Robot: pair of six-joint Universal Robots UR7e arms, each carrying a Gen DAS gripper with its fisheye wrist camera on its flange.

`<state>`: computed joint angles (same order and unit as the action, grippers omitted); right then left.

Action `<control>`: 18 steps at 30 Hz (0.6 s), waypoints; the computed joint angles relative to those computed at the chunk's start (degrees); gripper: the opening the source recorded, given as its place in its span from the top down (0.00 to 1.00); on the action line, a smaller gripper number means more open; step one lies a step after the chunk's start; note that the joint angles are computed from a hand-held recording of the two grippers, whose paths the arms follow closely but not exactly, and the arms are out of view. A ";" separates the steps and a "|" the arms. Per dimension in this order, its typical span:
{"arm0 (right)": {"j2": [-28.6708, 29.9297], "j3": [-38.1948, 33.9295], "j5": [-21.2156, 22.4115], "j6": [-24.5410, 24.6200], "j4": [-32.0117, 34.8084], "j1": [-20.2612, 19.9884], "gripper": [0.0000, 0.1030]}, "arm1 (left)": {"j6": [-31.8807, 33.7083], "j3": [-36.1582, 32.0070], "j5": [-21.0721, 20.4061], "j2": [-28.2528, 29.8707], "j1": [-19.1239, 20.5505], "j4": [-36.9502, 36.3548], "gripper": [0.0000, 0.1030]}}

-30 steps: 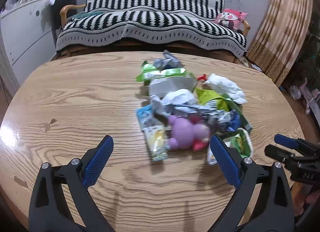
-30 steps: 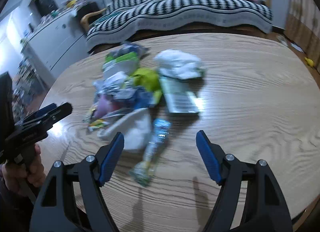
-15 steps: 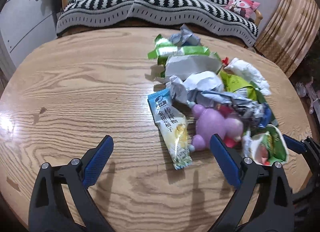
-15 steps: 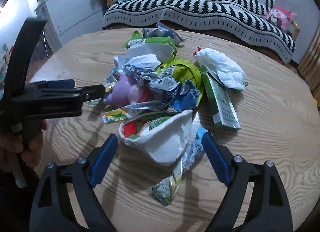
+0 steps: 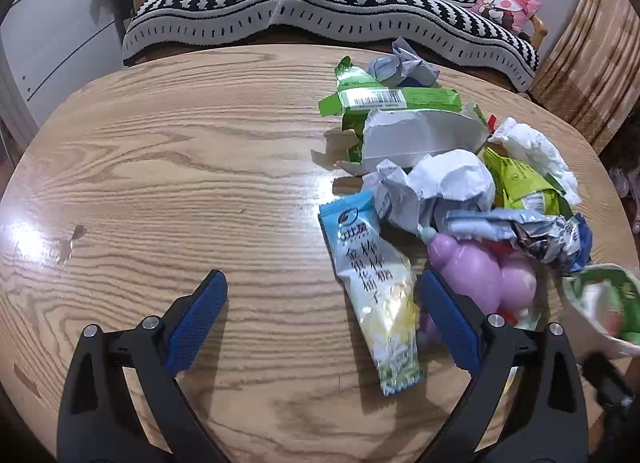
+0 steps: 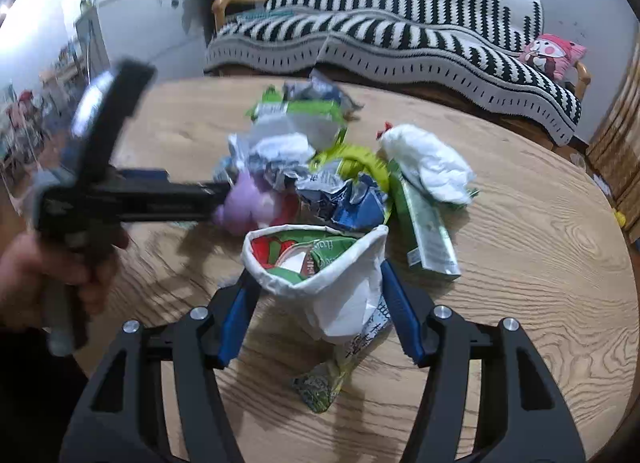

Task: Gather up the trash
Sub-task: 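Grasp the white paper cup with the right tool while the left grasps the yellow snack wrapper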

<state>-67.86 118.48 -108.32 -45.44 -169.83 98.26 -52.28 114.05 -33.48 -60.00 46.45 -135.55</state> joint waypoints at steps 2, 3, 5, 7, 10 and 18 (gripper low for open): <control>-1.40 0.16 1.10 0.28 1.08 -0.19 0.42 | 0.43 -0.95 0.30 0.77 0.45 -0.11 0.09; -2.04 0.35 1.46 0.26 1.16 -0.32 0.42 | 0.72 -1.20 0.48 1.04 0.62 -0.48 0.09; -2.94 0.55 1.83 0.40 1.65 -0.60 0.41 | 1.22 -1.39 0.91 1.50 0.87 -1.56 0.09; -3.58 0.73 2.01 0.45 2.01 -0.87 0.41 | 0.45 -1.58 1.50 1.72 1.12 -1.32 0.09; -5.05 1.26 2.42 0.23 2.29 -1.58 0.41 | -1.90 -1.68 1.23 1.36 1.10 1.08 0.14; -9.38 2.32 3.56 0.01 2.89 -3.78 0.41 | -1.13 -2.20 4.26 2.45 -0.44 5.24 0.66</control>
